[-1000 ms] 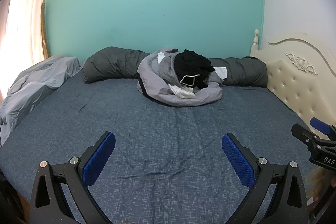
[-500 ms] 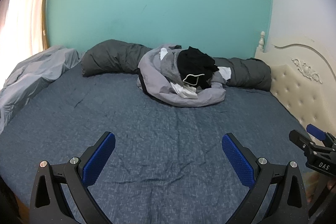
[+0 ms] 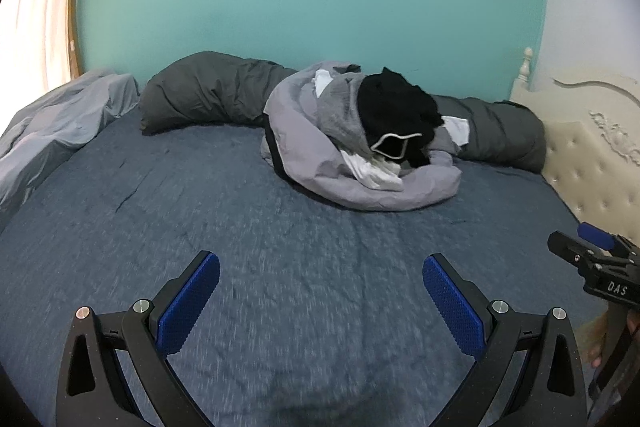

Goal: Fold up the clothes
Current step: 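Reach the right tool to the black hoodie hood and close on it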

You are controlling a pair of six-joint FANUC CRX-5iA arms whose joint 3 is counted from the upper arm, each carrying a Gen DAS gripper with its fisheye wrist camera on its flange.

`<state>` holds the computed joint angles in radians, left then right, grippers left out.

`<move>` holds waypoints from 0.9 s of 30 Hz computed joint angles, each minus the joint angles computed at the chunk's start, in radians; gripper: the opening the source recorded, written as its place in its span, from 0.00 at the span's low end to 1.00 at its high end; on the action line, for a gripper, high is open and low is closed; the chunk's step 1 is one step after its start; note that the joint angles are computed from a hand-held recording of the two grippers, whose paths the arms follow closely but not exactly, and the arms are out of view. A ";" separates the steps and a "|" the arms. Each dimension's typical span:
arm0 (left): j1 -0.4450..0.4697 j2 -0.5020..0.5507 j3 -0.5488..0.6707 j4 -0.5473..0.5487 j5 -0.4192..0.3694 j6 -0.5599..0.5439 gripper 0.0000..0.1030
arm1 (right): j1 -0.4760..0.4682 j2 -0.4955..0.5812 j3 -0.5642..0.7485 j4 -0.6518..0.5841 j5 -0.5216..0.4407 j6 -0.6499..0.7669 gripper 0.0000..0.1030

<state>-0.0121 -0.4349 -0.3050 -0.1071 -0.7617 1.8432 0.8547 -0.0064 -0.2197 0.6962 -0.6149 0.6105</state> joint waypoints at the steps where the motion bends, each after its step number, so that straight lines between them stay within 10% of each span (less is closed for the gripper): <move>1: 0.014 0.023 0.000 0.016 0.022 -0.019 1.00 | -0.014 0.035 0.034 -0.026 0.006 0.037 1.00; 16: 0.118 0.346 0.036 0.263 0.231 -0.274 1.00 | -0.152 0.456 0.503 -0.325 0.034 0.309 0.99; 18: 0.123 0.379 0.047 0.277 0.253 -0.288 1.00 | -0.157 0.519 0.602 -0.384 -0.015 0.386 0.82; 27: 0.151 0.502 0.130 0.267 0.283 -0.273 1.00 | -0.183 0.734 0.913 -0.485 -0.051 0.439 0.68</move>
<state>0.1385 0.0675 -0.1747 0.1596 -0.4788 1.5703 0.6719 0.7275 0.6931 0.2111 -0.6660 1.0492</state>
